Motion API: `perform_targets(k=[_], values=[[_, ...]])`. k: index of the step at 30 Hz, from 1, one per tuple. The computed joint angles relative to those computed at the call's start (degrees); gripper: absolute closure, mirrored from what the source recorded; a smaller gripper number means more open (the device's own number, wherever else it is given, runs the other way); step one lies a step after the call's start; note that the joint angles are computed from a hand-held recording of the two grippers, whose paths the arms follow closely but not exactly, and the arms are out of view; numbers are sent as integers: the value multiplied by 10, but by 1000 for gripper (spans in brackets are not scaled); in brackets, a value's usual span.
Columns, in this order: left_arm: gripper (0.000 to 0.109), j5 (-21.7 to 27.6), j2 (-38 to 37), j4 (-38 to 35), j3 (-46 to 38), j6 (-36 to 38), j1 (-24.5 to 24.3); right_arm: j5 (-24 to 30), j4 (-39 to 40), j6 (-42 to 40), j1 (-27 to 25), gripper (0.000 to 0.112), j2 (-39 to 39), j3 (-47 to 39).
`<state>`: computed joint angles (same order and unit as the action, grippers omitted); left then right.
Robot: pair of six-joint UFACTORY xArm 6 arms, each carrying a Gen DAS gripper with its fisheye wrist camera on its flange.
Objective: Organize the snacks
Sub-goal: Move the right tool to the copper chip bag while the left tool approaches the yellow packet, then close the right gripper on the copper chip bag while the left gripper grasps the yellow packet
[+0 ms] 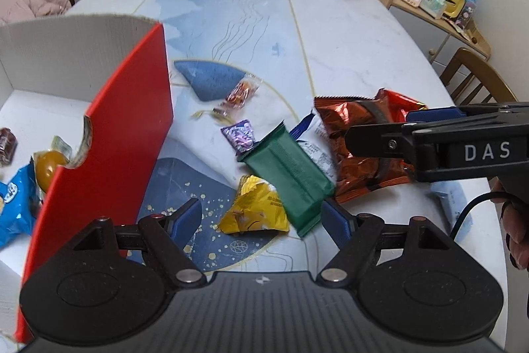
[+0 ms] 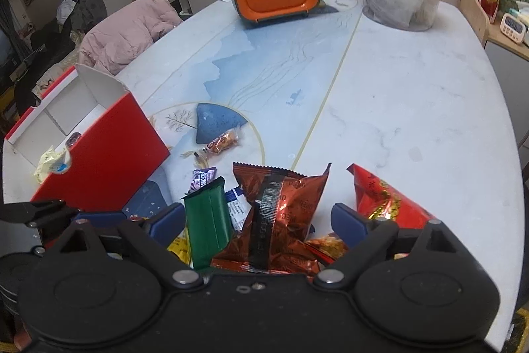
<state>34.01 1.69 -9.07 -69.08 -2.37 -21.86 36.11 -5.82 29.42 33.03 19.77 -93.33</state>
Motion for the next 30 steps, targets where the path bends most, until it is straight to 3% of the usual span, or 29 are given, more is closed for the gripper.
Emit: perform_targets(k=[5, 18, 25, 30], values=[[31, 13, 18, -25, -14, 9, 8, 5, 10, 3, -2, 26, 19, -14], [57, 35, 42, -71, -35, 46, 20, 14, 17, 12, -4, 39, 37, -25], [71, 38, 42, -77, -36, 48, 22, 16, 9, 26, -2, 64, 36, -22], [74, 37, 37, -73, -34, 46, 22, 13, -13, 48, 2, 68, 24, -9]])
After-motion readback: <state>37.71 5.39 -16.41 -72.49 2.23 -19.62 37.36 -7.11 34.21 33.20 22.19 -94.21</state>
